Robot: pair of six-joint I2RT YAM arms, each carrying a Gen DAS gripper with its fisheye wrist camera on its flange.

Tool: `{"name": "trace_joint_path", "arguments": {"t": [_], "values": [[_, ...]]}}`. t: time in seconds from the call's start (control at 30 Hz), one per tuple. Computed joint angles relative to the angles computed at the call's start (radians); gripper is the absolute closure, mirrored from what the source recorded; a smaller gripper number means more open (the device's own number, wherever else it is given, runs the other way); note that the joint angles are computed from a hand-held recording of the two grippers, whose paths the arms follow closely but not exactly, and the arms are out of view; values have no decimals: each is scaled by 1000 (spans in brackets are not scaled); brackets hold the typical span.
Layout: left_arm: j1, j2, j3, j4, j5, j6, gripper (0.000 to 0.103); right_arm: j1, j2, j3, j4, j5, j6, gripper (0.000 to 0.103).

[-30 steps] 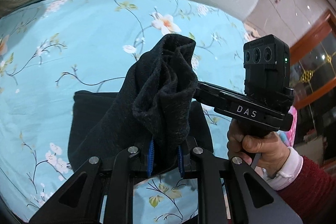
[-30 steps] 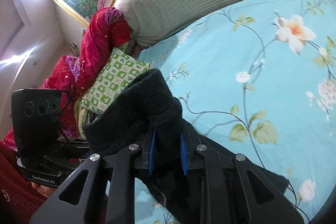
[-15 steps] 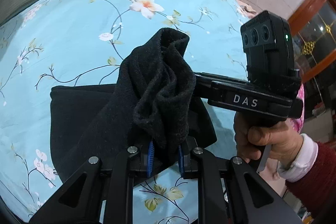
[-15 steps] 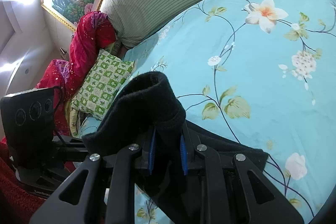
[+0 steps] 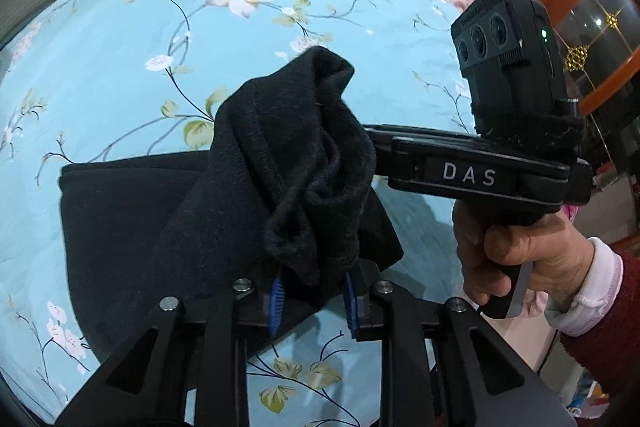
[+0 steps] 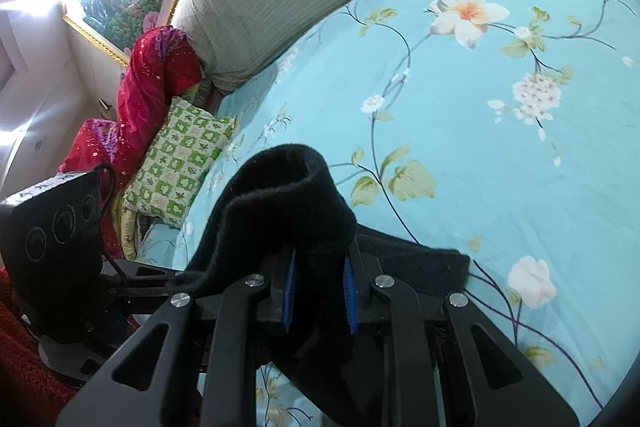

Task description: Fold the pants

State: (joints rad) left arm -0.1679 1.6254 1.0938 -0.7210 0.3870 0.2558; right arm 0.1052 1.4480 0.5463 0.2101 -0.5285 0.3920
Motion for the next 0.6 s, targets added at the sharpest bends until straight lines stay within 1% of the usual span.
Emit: {"name": "trace_joint_path", "arguments": {"t": [0.07, 0.13, 0.17, 0.2, 0.23, 0.27, 0.33, 0.4, 0.43, 0.5, 0.53, 0.57, 0.6], "values": [[-2, 15, 6, -2, 6, 4, 74, 1, -10, 1, -31, 31, 1, 76], [-6, 25, 8, -1, 14, 3, 67, -4, -27, -7, -54, 47, 8, 76], [-5, 32, 13, -4, 22, 4, 66, -4, -36, -9, -64, 57, 15, 76], [-5, 35, 14, -4, 27, 5, 63, -4, -53, -18, -71, 66, 21, 76], [-2, 40, 19, -10, 40, 9, 59, -7, -83, -34, -76, 78, 29, 76], [6, 47, 26, -22, 69, 18, 57, -7, -107, -46, -82, 90, 37, 76], [21, 52, 31, -44, 113, 32, 48, -14, -161, -70, -106, 114, 54, 76], [35, 59, 40, -64, 144, 44, 45, -24, -207, -87, -134, 138, 69, 75], [39, 61, 42, -71, 149, 49, 44, -29, -232, -97, -147, 148, 80, 73], [56, 67, 55, -99, 169, 68, 42, -40, -286, -110, -184, 175, 101, 60], [64, 68, 59, -109, 179, 76, 41, -46, -324, -120, -203, 191, 116, 56], [76, 68, 64, -122, 190, 86, 41, -46, -350, -127, -208, 199, 133, 50], [87, 64, 64, -132, 194, 96, 39, -50, -380, -136, -213, 203, 147, 47]]}}
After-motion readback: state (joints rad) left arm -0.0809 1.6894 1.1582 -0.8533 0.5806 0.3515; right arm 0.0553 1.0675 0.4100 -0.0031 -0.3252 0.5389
